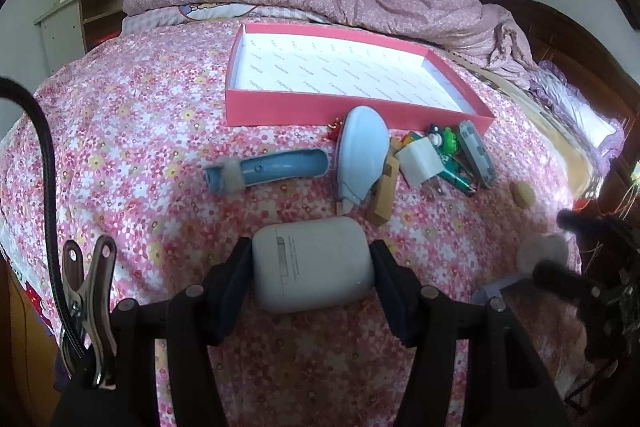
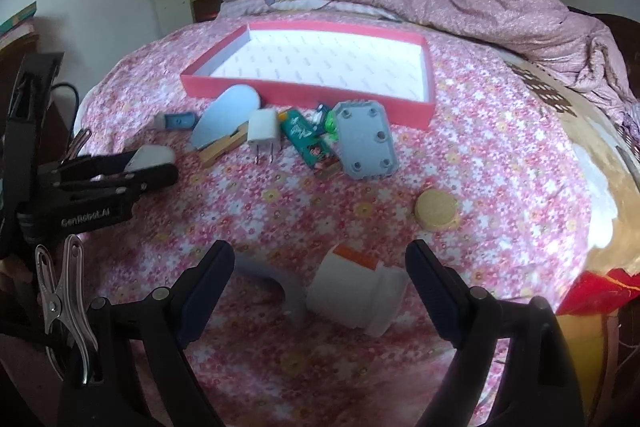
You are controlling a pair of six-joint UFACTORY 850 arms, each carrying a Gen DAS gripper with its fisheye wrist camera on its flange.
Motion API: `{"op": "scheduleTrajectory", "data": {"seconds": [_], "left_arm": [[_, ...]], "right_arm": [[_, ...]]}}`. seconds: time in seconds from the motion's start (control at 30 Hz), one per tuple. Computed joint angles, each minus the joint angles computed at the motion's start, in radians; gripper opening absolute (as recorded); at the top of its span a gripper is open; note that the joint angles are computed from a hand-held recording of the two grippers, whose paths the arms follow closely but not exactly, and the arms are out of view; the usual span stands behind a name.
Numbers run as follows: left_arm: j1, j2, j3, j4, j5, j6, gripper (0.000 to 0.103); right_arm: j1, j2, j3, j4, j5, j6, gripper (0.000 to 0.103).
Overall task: Organize rigid objects
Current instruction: 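Grasp the white earbud case with the left gripper while the right grasps the white pill bottle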
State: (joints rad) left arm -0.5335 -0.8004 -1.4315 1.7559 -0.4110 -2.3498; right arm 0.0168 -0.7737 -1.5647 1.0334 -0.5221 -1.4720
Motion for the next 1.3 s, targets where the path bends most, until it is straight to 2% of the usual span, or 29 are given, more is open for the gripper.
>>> {"op": "scheduleTrajectory", "data": {"seconds": [0.07, 0.17, 0.27, 0.43, 0.6, 0.63, 0.8, 1.03, 1.3], "left_arm": [[0.000, -0.001, 0.000, 0.004, 0.001, -0.007, 0.062], [0.004, -0.002, 0.003, 0.021, 0.014, -0.034, 0.062], [0.004, 0.002, 0.012, 0.057, 0.014, -0.079, 0.062], [0.005, 0.002, 0.010, 0.035, 0.008, -0.070, 0.062], [0.005, 0.006, 0.014, 0.053, 0.004, -0.081, 0.062], [0.004, 0.008, 0.016, 0.061, 0.002, -0.087, 0.062], [0.002, 0.020, 0.024, 0.100, 0.004, -0.115, 0.062], [-0.012, 0.033, 0.000, 0.033, -0.051, 0.005, 0.062], [0.007, 0.016, -0.087, -0.069, -0.005, 0.153, 0.062]], "right_arm": [[-0.002, 0.010, 0.012, 0.023, 0.029, -0.016, 0.090], [-0.004, 0.007, 0.007, -0.033, 0.042, 0.047, 0.090], [-0.010, -0.010, -0.014, -0.088, 0.026, 0.125, 0.087], [-0.021, -0.039, -0.051, -0.147, -0.006, 0.234, 0.081], [-0.029, -0.067, -0.083, -0.170, -0.070, 0.286, 0.063], [-0.032, -0.073, -0.091, -0.162, -0.094, 0.281, 0.056], [-0.032, -0.068, -0.083, -0.133, -0.095, 0.254, 0.055], [-0.033, -0.084, -0.128, -0.082, -0.124, 0.219, 0.055], [-0.016, -0.122, -0.218, -0.045, -0.153, 0.197, 0.055]]}}
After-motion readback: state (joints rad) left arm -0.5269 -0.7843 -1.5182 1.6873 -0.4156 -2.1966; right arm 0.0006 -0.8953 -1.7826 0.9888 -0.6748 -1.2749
